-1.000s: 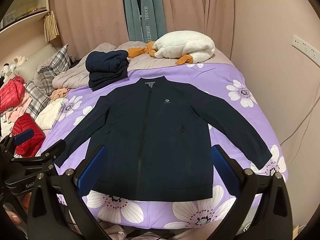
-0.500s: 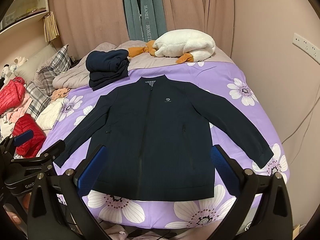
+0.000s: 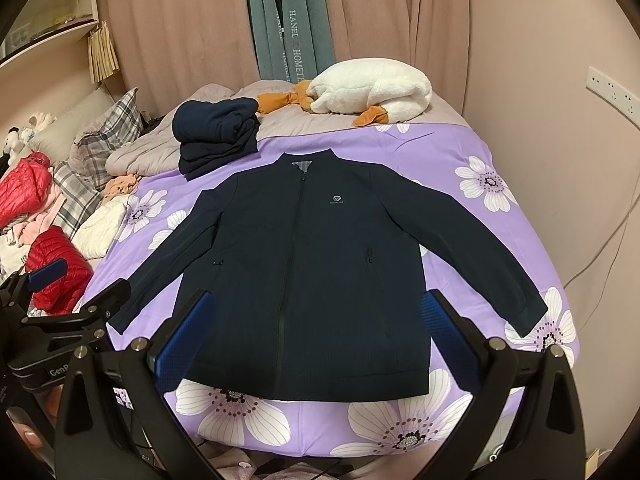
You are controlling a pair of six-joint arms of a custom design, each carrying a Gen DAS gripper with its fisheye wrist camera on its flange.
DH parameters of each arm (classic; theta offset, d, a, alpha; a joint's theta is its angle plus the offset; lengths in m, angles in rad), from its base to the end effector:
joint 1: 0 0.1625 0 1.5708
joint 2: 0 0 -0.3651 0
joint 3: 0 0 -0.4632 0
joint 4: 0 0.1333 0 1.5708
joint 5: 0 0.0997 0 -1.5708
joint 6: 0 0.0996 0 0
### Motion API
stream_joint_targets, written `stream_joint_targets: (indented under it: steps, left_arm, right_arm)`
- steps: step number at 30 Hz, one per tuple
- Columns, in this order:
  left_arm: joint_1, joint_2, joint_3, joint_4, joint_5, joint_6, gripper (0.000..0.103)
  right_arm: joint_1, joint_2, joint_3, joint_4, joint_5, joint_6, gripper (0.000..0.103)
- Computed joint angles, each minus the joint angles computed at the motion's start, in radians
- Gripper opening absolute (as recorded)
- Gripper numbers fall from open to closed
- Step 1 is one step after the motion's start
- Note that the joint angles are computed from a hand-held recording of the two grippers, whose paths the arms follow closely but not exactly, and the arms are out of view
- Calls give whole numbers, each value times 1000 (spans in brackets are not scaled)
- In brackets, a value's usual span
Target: Fold large clothes
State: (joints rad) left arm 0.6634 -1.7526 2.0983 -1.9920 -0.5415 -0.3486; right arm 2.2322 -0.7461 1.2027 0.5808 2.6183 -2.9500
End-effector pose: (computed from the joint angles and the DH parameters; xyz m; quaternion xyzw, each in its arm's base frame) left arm -0.2381 -0.4636 0.3210 0.2220 0.8412 -0.3156 0.3787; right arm 0.4200 -0.4630 0.1125 0.0662 -0.8431 0.4074 0.3448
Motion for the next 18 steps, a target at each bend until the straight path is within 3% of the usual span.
stream_joint_targets:
  steps: [18]
  left_arm:
    - [-1, -2, 3, -4, 4, 3, 103]
  right_arm:
    - [-1, 4, -1, -2, -6, -1, 103]
